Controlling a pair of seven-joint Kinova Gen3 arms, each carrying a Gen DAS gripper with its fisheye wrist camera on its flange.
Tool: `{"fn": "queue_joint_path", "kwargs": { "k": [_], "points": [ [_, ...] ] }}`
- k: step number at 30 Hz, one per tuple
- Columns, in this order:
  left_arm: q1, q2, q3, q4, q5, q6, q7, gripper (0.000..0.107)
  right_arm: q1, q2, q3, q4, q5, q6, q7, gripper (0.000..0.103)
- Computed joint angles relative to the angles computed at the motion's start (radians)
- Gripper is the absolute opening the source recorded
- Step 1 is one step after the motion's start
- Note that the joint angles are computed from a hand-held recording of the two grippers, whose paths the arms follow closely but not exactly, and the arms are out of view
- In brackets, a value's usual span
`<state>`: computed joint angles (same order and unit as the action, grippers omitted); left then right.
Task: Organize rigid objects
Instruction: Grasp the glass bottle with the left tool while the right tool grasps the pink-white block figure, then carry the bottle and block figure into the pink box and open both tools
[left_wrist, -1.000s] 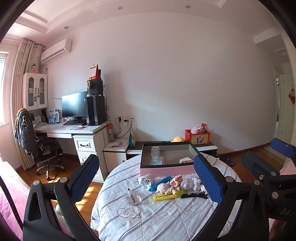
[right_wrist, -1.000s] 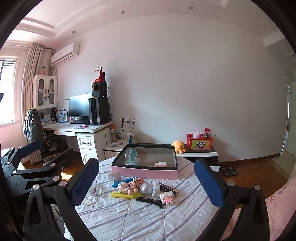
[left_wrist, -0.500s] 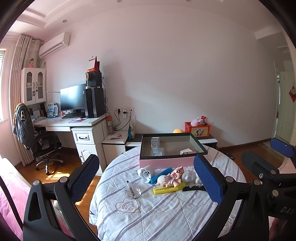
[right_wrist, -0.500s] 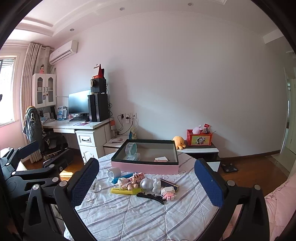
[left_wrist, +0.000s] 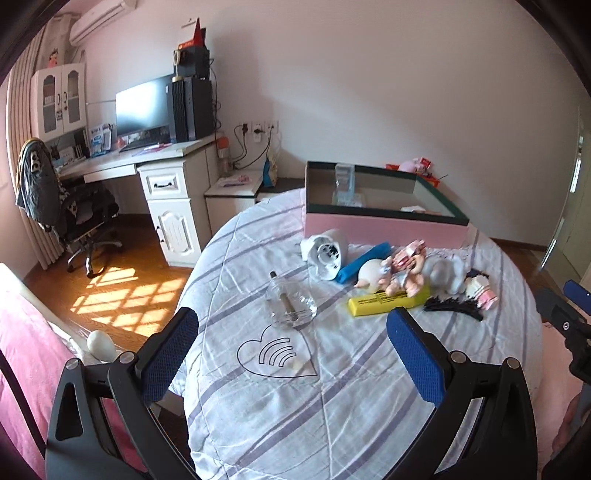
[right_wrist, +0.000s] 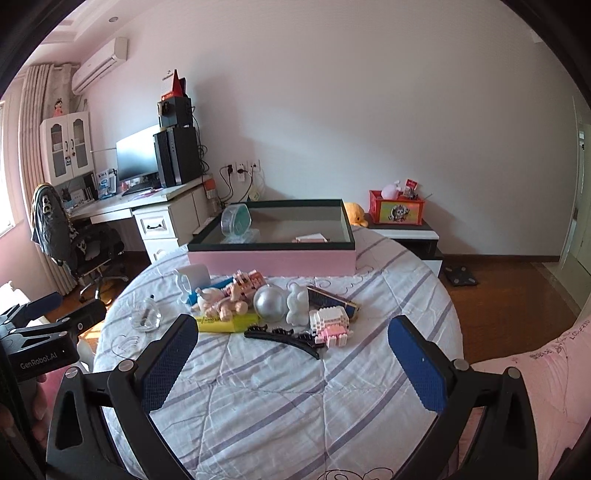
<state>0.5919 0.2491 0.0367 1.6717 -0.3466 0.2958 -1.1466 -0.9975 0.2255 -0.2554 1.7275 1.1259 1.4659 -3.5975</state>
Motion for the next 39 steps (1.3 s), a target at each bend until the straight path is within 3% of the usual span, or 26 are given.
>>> {"fn": "queue_joint_path", "kwargs": {
  "k": [4,14,17,21,23,25,27,29,33,39],
  "points": [
    [-0.031,0.086,0.03,-0.086,0.042,0.07,-0.052,0.103,0.054,-0.011,0.013,0.047,-0.035,-0.092,-0.013,0.103],
    [0.053,0.297,-0.052,-0.353,0.005,0.279,-0.012,0.103,0.159,0.001,0.054,0.076,-0.093,-0.23,0.028,0.103],
    [0.001,0.335,-0.002,-0.416,0.056,0.334,-0.071,0.101,0.195,0.014,0.071,0.066,-0.114,-0.272,0.077,0.103],
    [-0.023,0.333,0.015,-0.408,0.087,0.305,-0.12,0.086,0.248,0.014,0.098,0.068,-0.158,-0.343,0.135,0.103],
    [-0.012,0.318,0.005,-0.372,0.077,0.256,-0.138,0.063,0.273,0.001,0.107,0.075,-0.175,-0.388,0.157,0.1],
    [-0.007,0.308,0.005,-0.349,0.074,0.223,-0.161,0.052,0.282,0.007,0.121,0.062,-0.194,-0.387,0.196,0.092],
    [0.023,0.302,-0.026,-0.334,0.055,0.206,-0.146,0.052,0.323,0.004,0.119,0.057,-0.236,-0.439,0.256,0.077],
    [0.006,0.29,-0.013,-0.317,0.072,0.188,-0.155,0.052,0.339,-0.002,0.127,0.065,-0.249,-0.479,0.279,0.075],
    [-0.024,0.258,0.015,-0.278,0.11,0.166,-0.189,0.051,0.34,-0.004,0.133,0.07,-0.245,-0.509,0.32,0.049],
    [-0.041,0.182,0.036,-0.189,0.147,0.101,-0.221,0.051,0.307,-0.036,0.124,0.126,-0.178,-0.532,0.226,0.045]
  ]
}}
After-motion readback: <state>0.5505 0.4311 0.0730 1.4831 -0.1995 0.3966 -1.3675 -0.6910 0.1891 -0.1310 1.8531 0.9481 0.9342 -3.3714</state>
